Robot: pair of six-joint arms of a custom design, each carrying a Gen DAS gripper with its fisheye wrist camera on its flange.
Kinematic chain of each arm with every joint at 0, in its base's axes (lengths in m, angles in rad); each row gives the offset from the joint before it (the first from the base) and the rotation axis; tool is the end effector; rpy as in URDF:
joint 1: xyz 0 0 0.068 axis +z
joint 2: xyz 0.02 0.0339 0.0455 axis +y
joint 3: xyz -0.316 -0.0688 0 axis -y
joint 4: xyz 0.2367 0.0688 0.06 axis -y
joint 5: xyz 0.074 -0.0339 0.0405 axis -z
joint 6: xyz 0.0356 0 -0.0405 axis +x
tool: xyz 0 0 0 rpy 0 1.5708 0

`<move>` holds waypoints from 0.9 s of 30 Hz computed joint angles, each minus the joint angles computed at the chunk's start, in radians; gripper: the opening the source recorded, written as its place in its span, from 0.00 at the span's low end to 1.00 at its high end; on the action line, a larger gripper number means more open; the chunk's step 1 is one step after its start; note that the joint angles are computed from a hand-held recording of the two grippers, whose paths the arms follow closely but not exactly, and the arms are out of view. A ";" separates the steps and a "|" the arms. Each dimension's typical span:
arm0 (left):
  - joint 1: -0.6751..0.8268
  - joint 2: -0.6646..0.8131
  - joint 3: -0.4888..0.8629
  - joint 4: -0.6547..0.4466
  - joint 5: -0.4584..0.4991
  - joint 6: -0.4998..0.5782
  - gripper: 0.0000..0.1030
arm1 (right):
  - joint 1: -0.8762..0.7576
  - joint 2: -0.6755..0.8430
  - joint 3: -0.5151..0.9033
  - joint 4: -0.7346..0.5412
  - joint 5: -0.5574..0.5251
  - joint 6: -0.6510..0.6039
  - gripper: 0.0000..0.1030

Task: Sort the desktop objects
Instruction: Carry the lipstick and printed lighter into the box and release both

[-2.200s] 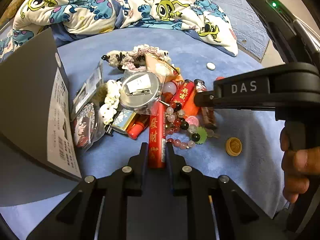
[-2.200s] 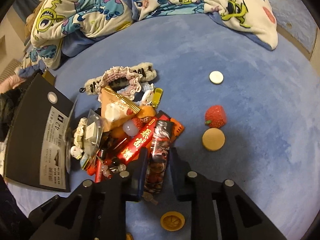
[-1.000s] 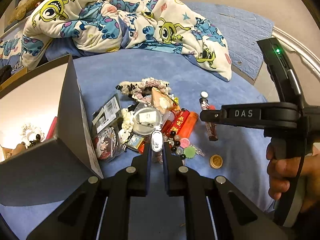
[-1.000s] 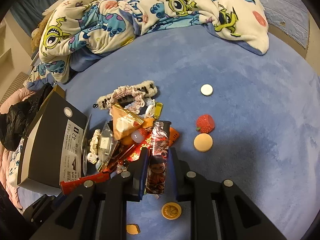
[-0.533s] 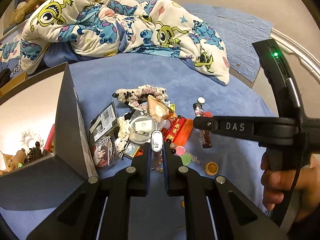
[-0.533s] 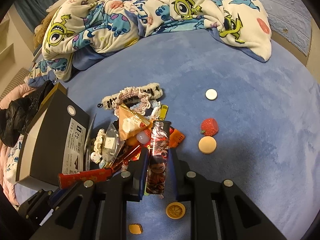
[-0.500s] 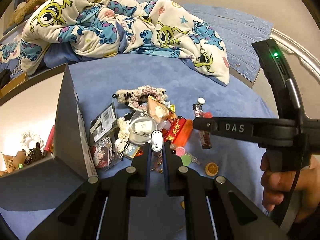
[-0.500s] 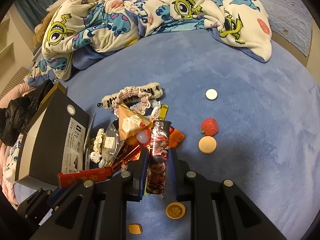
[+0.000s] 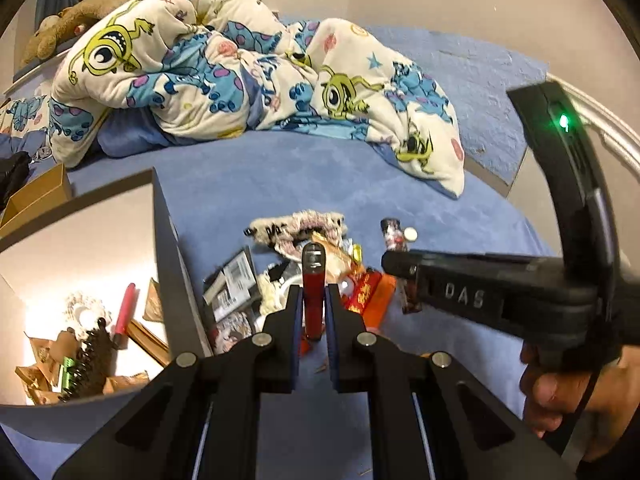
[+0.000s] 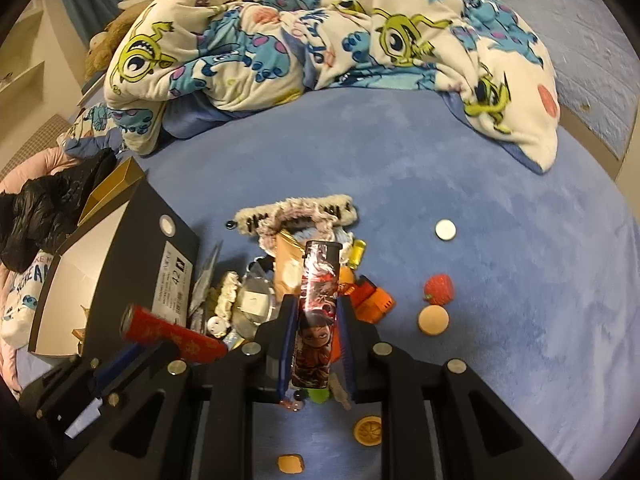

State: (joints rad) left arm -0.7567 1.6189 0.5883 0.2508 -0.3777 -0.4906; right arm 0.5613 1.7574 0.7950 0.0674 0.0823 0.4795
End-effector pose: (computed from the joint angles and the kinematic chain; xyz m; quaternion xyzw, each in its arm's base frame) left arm 0.2159 -0.1858 0.1817 0.0486 0.9080 -0.0804 0.4084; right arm 0.2823 0.1740 0.1787 -0.0249 0.9424 0.1310 0.3067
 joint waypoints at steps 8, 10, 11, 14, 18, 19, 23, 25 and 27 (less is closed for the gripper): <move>0.059 -0.178 -0.035 -0.100 -0.024 0.036 0.11 | 0.075 -0.014 0.081 -0.073 0.033 0.015 0.20; 0.093 -0.242 -0.051 -0.136 -0.024 0.044 0.11 | 0.107 -0.012 0.123 -0.101 0.042 0.015 0.20; 0.116 -0.278 -0.062 -0.156 -0.021 0.050 0.11 | 0.121 -0.009 0.140 -0.110 0.046 0.016 0.20; 0.197 -0.383 -0.096 -0.195 0.035 0.078 0.14 | 0.178 0.012 0.216 -0.151 0.057 0.015 0.20; 0.315 -0.520 -0.109 -0.281 0.100 0.112 0.11 | 0.250 0.056 0.312 -0.190 0.066 0.020 0.20; 0.351 -0.542 -0.107 -0.301 0.123 0.131 0.11 | 0.271 0.070 0.340 -0.204 0.073 0.020 0.20; 0.462 -0.622 -0.106 -0.362 0.174 0.204 0.10 | 0.333 0.112 0.417 -0.230 0.080 0.035 0.20; 0.534 -0.666 -0.111 -0.391 0.215 0.234 0.10 | 0.359 0.132 0.458 -0.250 0.090 0.038 0.20; 0.615 -0.694 -0.122 -0.414 0.264 0.270 0.10 | 0.374 0.149 0.489 -0.263 0.087 0.037 0.20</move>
State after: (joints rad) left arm -0.1414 0.9248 0.4664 -0.1628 -0.1132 -0.2202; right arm 0.9357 1.9060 1.2839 -0.1955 0.1693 0.5166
